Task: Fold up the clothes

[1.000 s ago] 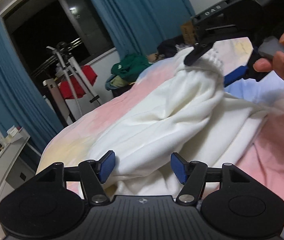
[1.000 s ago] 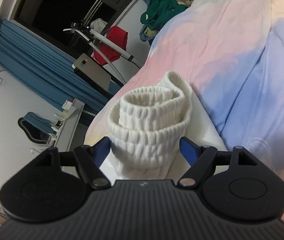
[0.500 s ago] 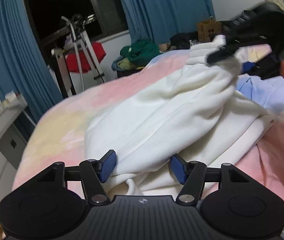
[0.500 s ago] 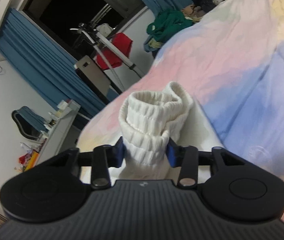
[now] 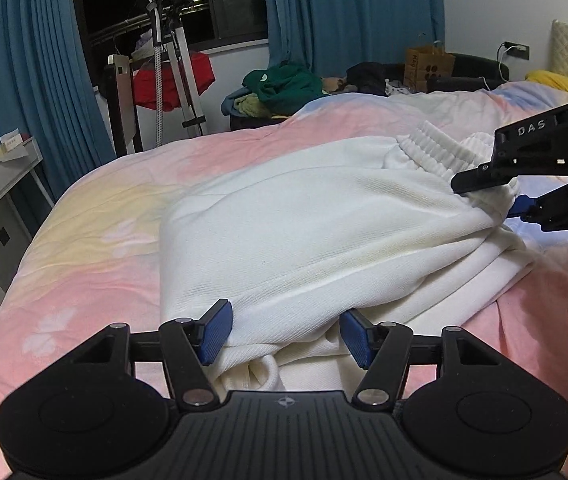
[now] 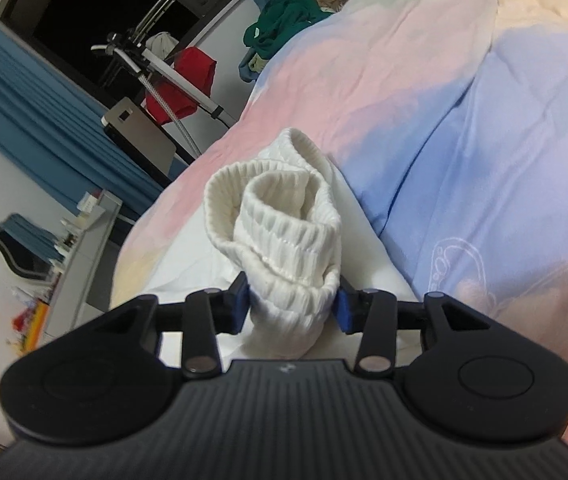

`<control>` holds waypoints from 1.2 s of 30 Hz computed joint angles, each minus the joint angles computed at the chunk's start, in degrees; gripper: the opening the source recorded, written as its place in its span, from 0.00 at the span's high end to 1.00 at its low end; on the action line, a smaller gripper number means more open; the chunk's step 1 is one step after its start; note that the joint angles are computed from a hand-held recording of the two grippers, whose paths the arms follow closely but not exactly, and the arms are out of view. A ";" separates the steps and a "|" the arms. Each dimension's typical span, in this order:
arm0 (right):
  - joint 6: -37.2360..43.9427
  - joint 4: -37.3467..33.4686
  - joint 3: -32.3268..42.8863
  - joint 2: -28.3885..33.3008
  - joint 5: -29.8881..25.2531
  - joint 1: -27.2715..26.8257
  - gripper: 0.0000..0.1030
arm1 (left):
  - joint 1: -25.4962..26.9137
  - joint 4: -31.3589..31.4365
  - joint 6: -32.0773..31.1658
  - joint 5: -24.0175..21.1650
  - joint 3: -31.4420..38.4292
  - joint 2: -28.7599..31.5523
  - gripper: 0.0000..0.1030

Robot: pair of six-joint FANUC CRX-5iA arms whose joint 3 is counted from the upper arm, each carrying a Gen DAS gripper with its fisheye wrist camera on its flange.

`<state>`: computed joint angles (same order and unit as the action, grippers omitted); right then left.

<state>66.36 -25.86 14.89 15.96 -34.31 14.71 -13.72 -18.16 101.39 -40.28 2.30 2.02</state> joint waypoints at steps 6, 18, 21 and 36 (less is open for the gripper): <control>-8.25 17.42 -2.27 -0.39 0.54 4.19 0.23 | 1.84 3.86 -1.78 1.29 -0.62 -0.03 0.40; -3.59 2.66 5.42 5.05 -6.79 -0.82 0.00 | 13.08 39.98 -20.36 11.52 -14.12 -6.52 0.21; -2.20 3.51 7.12 6.40 -8.35 -0.20 0.00 | 15.38 45.61 -20.46 11.25 -14.69 -6.00 0.21; 18.06 -16.24 5.19 1.74 -3.32 -3.79 0.03 | 21.84 52.81 -15.33 1.28 -8.68 3.78 0.20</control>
